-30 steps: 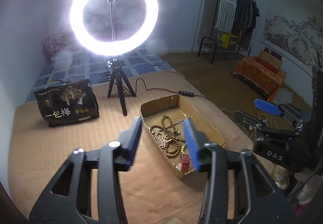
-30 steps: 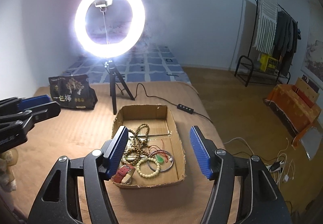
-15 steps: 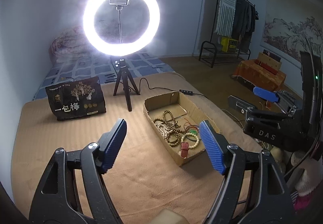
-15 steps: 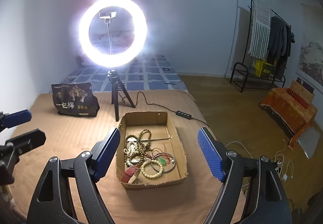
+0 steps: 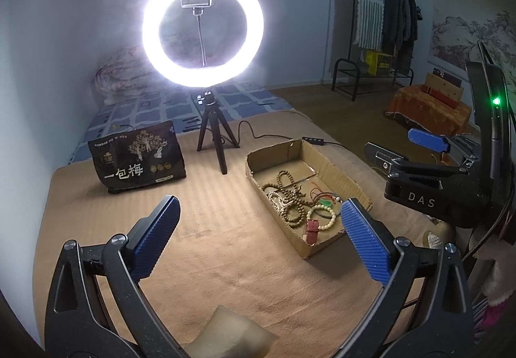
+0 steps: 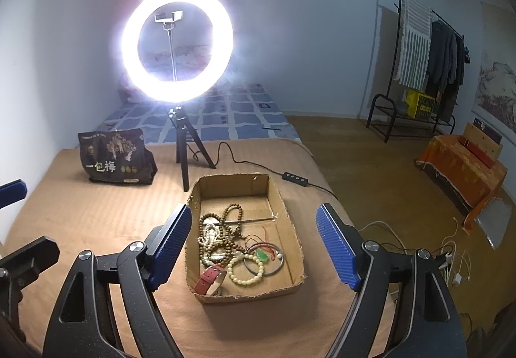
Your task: Organize jewelry
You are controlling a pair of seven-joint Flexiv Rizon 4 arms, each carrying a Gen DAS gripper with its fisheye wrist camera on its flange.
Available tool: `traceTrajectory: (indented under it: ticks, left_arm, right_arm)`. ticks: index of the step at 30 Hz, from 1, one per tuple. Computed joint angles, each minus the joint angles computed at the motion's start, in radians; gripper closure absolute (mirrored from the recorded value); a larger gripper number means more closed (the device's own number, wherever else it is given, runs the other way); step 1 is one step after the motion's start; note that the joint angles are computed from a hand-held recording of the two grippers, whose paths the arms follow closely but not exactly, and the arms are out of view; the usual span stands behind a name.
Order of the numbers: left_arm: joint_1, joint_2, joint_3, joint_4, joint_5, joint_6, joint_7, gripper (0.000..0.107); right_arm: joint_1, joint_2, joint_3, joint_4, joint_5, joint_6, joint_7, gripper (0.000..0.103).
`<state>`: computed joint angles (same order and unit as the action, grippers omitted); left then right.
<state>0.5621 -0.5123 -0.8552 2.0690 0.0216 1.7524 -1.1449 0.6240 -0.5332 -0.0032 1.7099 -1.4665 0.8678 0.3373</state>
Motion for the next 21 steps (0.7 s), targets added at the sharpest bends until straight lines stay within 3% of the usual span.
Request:
traceTrajectory:
  ticks: [6,21]
  left_arm:
    - [-0.039,0.014,0.05,-0.01,-0.015,-0.001,-0.012,0.004]
    - [-0.053,0.019,0.072,-0.016,-0.022,0.005,-0.012,0.004]
  right_arm:
    - [0.003,-0.011,-0.004,-0.011,0.014,-0.004,-0.009,0.023]
    - [0.017,-0.024,-0.013,-0.034,0.037,-0.01,-0.045,0.023]
